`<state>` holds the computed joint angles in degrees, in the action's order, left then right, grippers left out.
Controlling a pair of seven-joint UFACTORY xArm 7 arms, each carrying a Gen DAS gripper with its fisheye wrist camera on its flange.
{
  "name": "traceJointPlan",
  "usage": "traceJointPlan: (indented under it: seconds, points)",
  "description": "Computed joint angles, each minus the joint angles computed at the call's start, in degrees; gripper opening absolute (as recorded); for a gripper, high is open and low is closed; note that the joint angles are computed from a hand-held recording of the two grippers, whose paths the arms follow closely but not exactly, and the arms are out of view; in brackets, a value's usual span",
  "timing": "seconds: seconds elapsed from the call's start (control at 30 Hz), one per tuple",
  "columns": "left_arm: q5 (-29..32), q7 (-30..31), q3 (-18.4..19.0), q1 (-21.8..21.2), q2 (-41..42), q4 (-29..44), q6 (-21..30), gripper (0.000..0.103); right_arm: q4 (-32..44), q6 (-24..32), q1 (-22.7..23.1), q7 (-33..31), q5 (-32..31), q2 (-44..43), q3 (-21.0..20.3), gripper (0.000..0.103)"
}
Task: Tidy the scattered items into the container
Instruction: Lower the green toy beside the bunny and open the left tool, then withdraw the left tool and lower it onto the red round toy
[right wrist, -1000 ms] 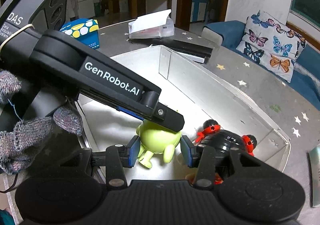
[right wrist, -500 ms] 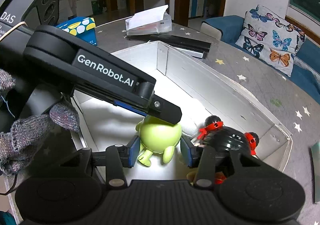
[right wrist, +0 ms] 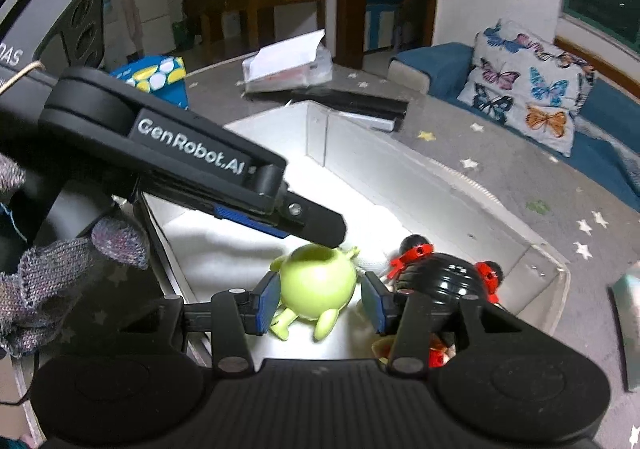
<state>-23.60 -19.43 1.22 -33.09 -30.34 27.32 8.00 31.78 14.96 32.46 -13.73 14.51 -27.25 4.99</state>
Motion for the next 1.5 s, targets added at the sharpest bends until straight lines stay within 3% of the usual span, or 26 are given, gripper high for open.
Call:
traceJointPlan:
  seconds: [0.47, 0.97, 1.17, 1.5]
  points:
    - [8.75, -9.39, -8.85, 6.9, -12.06, -5.15, 2.94, 0.046, -9.72, -3.79, -2.87, 11.65, -7.52, -16.94, 5.4, 0.051]
    - [14.63, -21.65, -13.7, 6.21, -30.06, -14.51, 8.89, 0.046, -20.36, 6.05, 2.35, 22.41, -11.37, -40.31, 8.72, 0.051]
    - [14.72, -22.94, -12.31, 2.4, -29.57, -15.83, 9.62, 0.046, -21.82, 4.9, 5.02, 25.52, -12.51, -38.35, 10.42, 0.051]
    - [14.6, -23.77, -11.25, 0.34, -28.67, -16.42, 9.79, 0.046, -20.96, -0.35, 3.11, 28.59, -16.67, -29.58, 12.24, 0.052]
